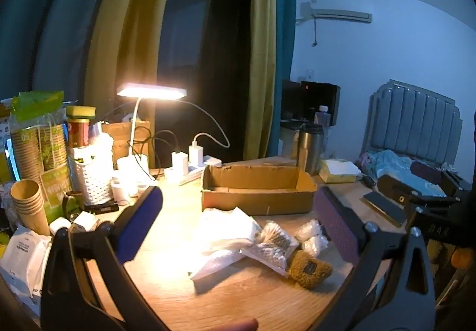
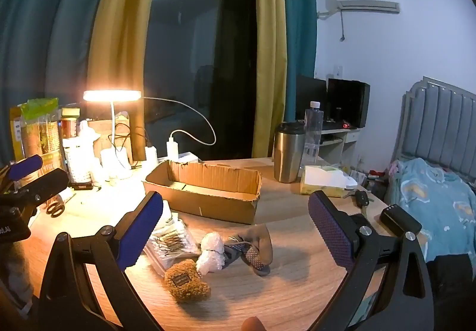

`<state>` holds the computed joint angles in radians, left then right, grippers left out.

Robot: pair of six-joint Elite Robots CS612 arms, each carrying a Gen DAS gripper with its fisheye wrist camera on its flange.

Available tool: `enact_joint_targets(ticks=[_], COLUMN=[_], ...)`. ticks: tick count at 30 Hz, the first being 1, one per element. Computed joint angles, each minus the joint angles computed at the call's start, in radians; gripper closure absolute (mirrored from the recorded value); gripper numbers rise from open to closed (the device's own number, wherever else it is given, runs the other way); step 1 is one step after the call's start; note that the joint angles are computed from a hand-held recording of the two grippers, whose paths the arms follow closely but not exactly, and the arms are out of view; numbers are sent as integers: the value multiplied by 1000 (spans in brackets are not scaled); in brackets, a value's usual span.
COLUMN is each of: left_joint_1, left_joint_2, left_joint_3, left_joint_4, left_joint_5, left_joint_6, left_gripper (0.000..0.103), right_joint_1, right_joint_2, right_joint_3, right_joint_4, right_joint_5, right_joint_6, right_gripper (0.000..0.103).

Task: Organize soft objects

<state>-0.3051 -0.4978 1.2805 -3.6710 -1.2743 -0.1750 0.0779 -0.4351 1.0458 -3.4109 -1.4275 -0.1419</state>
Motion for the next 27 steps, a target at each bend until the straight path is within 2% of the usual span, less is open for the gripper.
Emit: enact_joint_targets(ticks=[15,22,27], left_joint_1=[-10,-10,-7], left_joint_2=[-9,-17,-14], left_joint_3=[13,35,26], left_joint_4=[-37,-78,-68], left_joint_5=[-23,-17,-34], left_joint_6=[29,34,29], left_gripper=[0,0,0], right_joint_1=[-14,-17,-13], right_joint_2=[-17,-25,-25], right_joint_3=[34,58,57], right_joint_4=[-34,-76,-79], right_joint_5=[23,26,19], right_joint_6=[41,39,25], right_gripper=[3,3,3])
